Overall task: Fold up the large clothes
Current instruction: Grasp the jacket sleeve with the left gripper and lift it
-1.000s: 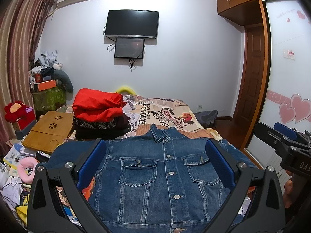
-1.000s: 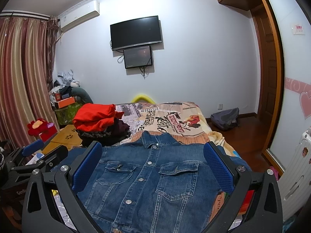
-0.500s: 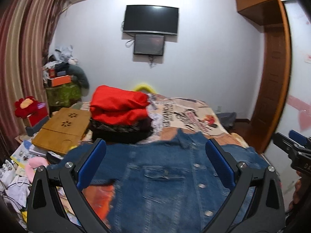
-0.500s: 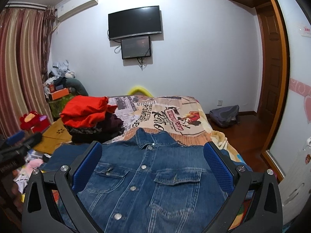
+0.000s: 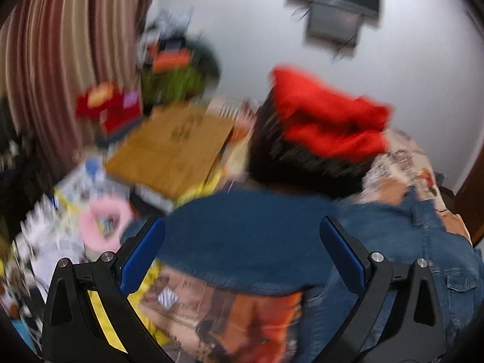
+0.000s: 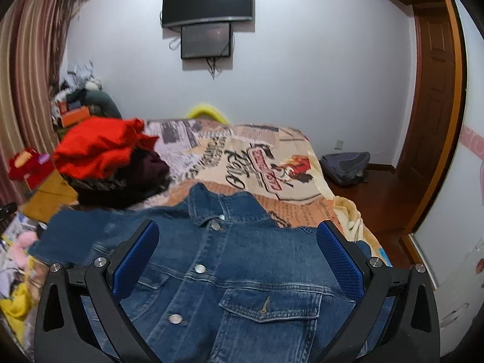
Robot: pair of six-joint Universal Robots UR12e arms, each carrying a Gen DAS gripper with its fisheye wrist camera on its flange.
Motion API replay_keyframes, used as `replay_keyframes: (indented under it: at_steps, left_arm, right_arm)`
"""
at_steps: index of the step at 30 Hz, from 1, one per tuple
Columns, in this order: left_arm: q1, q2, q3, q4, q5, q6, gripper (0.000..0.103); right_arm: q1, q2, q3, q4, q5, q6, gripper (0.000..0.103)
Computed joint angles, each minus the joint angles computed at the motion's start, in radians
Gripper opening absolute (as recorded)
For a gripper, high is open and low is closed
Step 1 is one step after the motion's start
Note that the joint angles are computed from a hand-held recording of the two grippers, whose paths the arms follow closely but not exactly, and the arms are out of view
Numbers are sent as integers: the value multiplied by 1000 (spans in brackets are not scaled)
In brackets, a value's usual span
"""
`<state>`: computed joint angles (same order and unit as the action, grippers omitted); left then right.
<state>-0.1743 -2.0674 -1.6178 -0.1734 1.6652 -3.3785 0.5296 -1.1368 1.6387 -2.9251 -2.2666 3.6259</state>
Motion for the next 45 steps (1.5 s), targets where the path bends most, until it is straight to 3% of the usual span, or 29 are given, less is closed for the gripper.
replay_keyframes:
  at_steps: [4, 6, 10, 12, 18, 21, 25, 26, 29, 30, 36, 38, 43, 45]
  left_arm:
    - [51, -33, 10, -128, -77, -102, 101]
    - [67, -52, 12, -167, -105, -148, 95]
    - [121, -90, 8, -204, -274, -243, 86]
    - [138, -102, 9, -222, -341, -260, 73]
    - [164, -133, 5, -175, -486, -345, 53]
    - [160, -140, 24, -193, -457, -351, 29]
    - [115, -127, 60, -244, -268, -267, 19]
    - [94, -123, 71, -242, -196, -215, 10]
    - [41, -121, 106, -225, -18, -102, 8]
    - [33, -119, 113, -217, -5, -81, 6]
    - [8, -91, 153, -98, -73, -12, 4]
    - [-7, -85, 170, -66, -127, 31, 4]
    - [-49, -88, 208, -80, -286, 113, 4]
    - [-81, -93, 216, -99, -313, 166, 4]
  right_arm:
    - [-18, 0, 4, 57, 77, 64, 103]
    - [-26, 3, 1, 92, 103, 97, 103]
    - [-36, 7, -9, 155, 129, 133, 103]
    - [-41, 12, -15, 171, 134, 145, 103]
    - [-51, 19, -22, 197, 155, 181, 103]
    - [-55, 20, -23, 201, 166, 196, 103]
    - [-55, 15, -20, 200, 164, 197, 103]
    - [-55, 13, -19, 202, 161, 196, 103]
    - [-55, 6, -14, 197, 154, 192, 103]
    - [-55, 3, -11, 193, 154, 190, 103]
    - [-53, -14, 5, 174, 129, 168, 103]
    - [-53, -21, 13, 161, 124, 151, 103]
    - [-68, -37, 38, 125, 181, 125, 103]
    - [-73, -41, 46, 113, 197, 104, 103]
